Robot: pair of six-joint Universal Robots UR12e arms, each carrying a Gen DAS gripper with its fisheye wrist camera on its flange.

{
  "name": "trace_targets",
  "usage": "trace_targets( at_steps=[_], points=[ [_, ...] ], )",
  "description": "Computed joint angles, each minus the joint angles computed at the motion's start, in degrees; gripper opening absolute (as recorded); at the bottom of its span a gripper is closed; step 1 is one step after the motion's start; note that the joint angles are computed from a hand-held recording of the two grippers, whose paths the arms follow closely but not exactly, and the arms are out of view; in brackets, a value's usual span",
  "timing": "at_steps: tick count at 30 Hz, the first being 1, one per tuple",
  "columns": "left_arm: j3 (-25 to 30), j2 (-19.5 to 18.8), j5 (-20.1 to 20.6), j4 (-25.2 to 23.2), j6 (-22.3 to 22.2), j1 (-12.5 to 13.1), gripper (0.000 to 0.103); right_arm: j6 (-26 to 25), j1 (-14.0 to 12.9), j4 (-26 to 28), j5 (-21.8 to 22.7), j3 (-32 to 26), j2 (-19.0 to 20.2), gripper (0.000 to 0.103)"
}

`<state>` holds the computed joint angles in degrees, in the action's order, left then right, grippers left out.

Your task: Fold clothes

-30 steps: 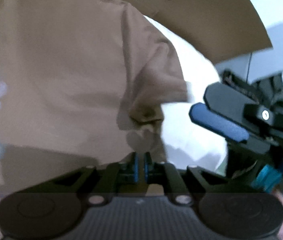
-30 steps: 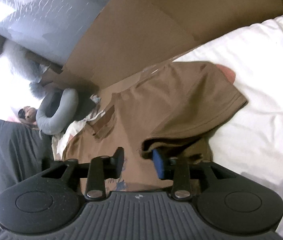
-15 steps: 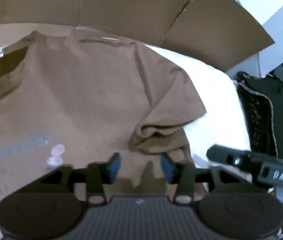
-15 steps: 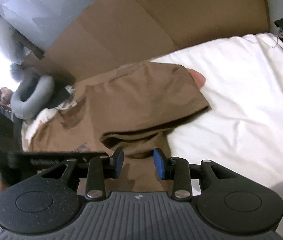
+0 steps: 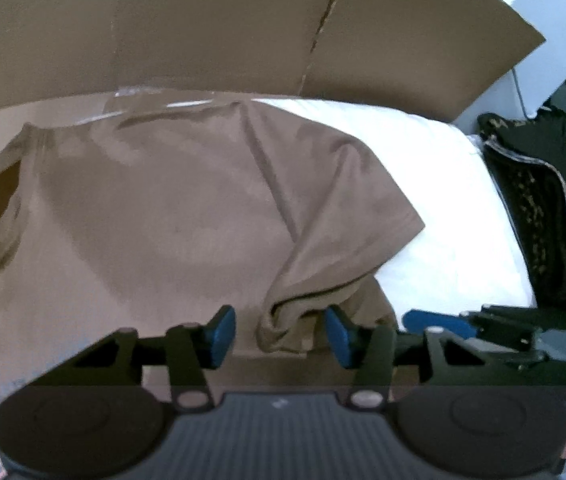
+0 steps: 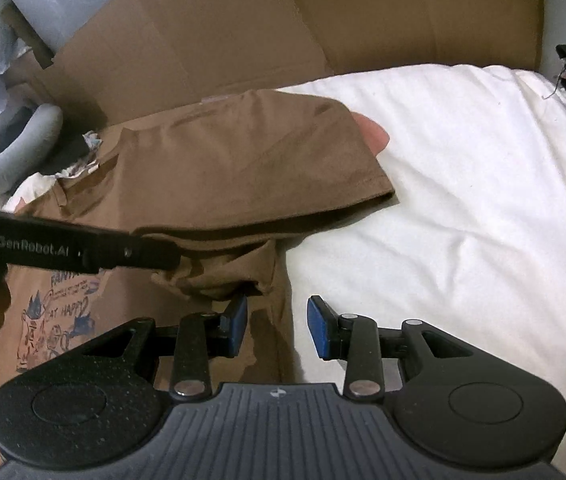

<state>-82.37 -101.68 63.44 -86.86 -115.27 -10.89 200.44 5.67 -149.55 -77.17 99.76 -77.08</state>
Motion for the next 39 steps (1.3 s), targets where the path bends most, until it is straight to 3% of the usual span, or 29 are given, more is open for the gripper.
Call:
trace_targets(
  at_steps=[2, 5, 7, 13, 23, 28, 34, 39],
  points=[
    [-0.21, 0.16, 0.07, 0.35, 1.31, -0.25, 0.048, 0.17, 0.20, -0.25, -0.29, -0.06, 0.23, 0.035],
    [-0.08, 0.12, 0.96, 0.02, 2.52, -0.71, 0.028, 0.01, 0.54, -0.68, -1.53, -0.37, 0.69, 0.036],
    [0.33, 0.01, 1.72, -0.65, 0.77, -0.83, 0.009, -0.38, 0.78, -0.68, -2.67, -0.73, 1.01, 0.036],
    [0.36, 0.95, -0.18, -1.12, -2.39, 0.24, 0.006, -0.37, 1.21, -0.99, -6.15, -0.84, 1.14, 0.030],
    [-0.76, 1.92, -0.44, -2.00, -7.44, 2.49, 0.005, 0.02, 0.83, -1.24, -5.77, -0.33, 0.86, 0.029],
    [-2.46, 2.35, 0.04, -1.51, -12.42, 3.44, 0.003, -1.54, 0.99, -1.01, -6.25, -0.35, 0.89, 0.029],
    [-4.39, 3.17, 4.57, -0.79, -10.58, 2.93, 0.003, -2.49, 1.06, -0.71, -6.39, -0.50, 0.98, 0.029],
    [-2.17, 3.07, 3.92, -2.25, -6.90, 3.43, 0.009, -1.27, 0.31, -0.23, -4.57, -0.08, 0.40, 0.029]
  ],
)
